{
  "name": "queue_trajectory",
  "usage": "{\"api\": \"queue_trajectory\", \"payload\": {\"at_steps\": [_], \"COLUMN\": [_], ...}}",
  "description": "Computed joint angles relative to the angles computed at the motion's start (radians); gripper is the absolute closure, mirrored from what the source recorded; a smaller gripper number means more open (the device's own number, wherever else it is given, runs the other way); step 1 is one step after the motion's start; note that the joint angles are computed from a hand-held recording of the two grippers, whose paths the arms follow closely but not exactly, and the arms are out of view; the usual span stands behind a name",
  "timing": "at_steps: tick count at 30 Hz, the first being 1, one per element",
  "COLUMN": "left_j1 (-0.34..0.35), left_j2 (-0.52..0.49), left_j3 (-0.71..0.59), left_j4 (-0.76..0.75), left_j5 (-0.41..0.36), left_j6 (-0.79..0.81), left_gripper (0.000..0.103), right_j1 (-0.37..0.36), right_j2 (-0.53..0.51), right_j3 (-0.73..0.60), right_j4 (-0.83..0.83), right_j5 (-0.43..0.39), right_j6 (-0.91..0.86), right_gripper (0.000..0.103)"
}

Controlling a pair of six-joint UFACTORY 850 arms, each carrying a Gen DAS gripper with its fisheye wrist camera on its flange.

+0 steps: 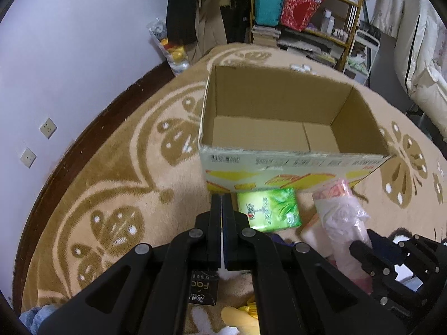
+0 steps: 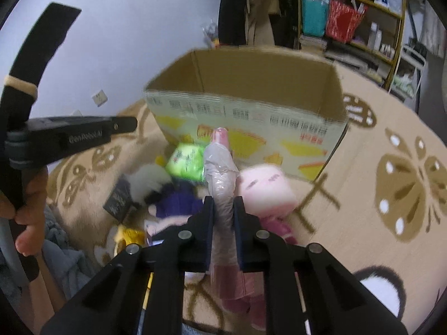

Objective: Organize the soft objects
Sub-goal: 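Lift the wrapped pink plush and lower it into the cardboard box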

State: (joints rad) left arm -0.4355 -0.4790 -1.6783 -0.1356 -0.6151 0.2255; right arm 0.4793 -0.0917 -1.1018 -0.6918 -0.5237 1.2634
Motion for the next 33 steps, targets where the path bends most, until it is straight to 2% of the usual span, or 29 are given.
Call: {"api": "queue_trajectory", "payload": {"at_steps": [2,8,10,14,17,21,26,28,33], "left_j1": [-0.002,-0.034,-0.039,-0.039,-0.045,-0.041,-0.048,-0.054,-0.062], "left_j2": [0.013,0.076,0.077,0.037,-0.004,-0.059,-0.102,-0.119,-0.144], "left_j3": [0.005,0.029,0.015,-0.059,-0.121,-0.202,-0.258,-0.272,-0.270], "left_j4": [-0.018,0.063,0.067,0.026,0.070,0.009,-0.020,0.005,-0.010], "left_j5": [0.020,0.164,0.189,0.173,0.160,0.147,0.156,0.159,0.154], "left_j6": [0.026,0.003,0.000,0.015,-0.021,0.011,0.064,0.045,0.029], "left_gripper": [0.103,0.103,0.103,0.103,0.103,0.103,0.103,0.103,0.103], "right_j1": [0.003,0.001,0.002,-0.006,-0.018,-0.036,-0.069,-0.088,-0.105], "right_j2": [0.010,0.042,0.047,0.042,0.033,0.028,0.016,0.008,-0.015], "right_j3": [-0.001,-0.013,-0.018,-0.040,-0.062,-0.081,-0.092,-0.094,-0.105], "right_j4": [-0.073,-0.224,-0.286,-0.374,-0.406,-0.438,-0.446,-0.452,-0.471], "right_j5": [-0.001,-0.019,-0.020,-0.037,-0.044,-0.049,-0.025,0.005,0.019], "right_j6": [0.070,0.205,0.258,0.310,0.314,0.315,0.310,0.326,0.343], "right_gripper": [0.089,0.089,0.089,0.089,0.089,0.089,0.089,0.089,0.089]}}
